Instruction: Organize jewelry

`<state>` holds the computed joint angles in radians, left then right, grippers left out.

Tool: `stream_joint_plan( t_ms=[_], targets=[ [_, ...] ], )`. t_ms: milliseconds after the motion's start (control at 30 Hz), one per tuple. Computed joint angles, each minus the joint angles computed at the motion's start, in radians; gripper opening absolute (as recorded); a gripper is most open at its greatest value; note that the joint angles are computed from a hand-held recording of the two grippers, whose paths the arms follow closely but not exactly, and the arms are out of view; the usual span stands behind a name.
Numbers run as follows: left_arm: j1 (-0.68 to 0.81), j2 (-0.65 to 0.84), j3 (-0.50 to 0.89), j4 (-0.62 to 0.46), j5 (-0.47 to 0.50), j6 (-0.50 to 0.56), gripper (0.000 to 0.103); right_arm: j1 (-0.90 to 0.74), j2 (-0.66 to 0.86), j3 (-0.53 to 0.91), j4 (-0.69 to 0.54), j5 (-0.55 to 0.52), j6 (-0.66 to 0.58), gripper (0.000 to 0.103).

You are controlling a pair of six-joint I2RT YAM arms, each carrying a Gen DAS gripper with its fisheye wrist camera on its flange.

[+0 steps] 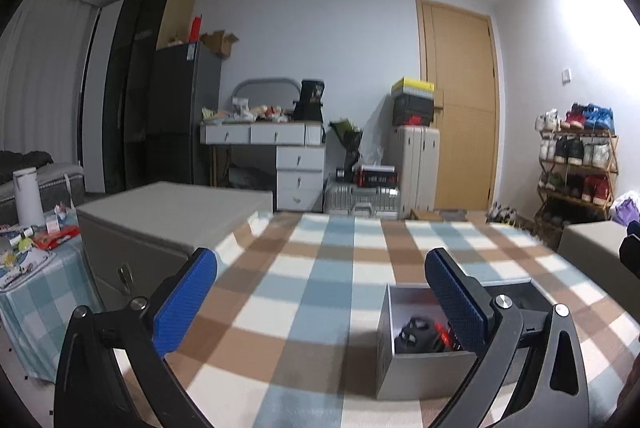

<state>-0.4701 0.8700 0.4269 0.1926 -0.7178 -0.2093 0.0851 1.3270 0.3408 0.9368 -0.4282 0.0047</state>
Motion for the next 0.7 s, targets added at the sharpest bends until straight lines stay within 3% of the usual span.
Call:
stream_joint_plan(
  t_ms=[133, 233, 400, 533, 700],
  targets=[
    [0.003, 0.013, 0.031, -0.05, 0.033, -0.019, 0.102, 0.004, 0.025, 0.02, -0.036, 0.023, -0.01, 0.103],
    [-0.008, 0.058, 0.088, -0.144, 0.043, -0.035, 0.102, 0.011, 0.036, 0.053, -0.103, 0.034, -0.033, 0.103],
    [-0.03, 0.068, 0.113, -0.207, 0.034, -0.051, 0.102, 0.062, 0.077, 0.156, -0.313, 0.091, -0.112, 0.103],
    [-0.055, 0.042, 0.118, -0.244, 0.003, -0.071, 0.102, 0.04, 0.064, 0.125, -0.271, 0.05, -0.104, 0.103],
    [-0.043, 0.047, 0.118, -0.237, 0.012, -0.07, 0.102, 0.047, 0.065, 0.133, -0.285, 0.075, -0.102, 0.103]
  ],
)
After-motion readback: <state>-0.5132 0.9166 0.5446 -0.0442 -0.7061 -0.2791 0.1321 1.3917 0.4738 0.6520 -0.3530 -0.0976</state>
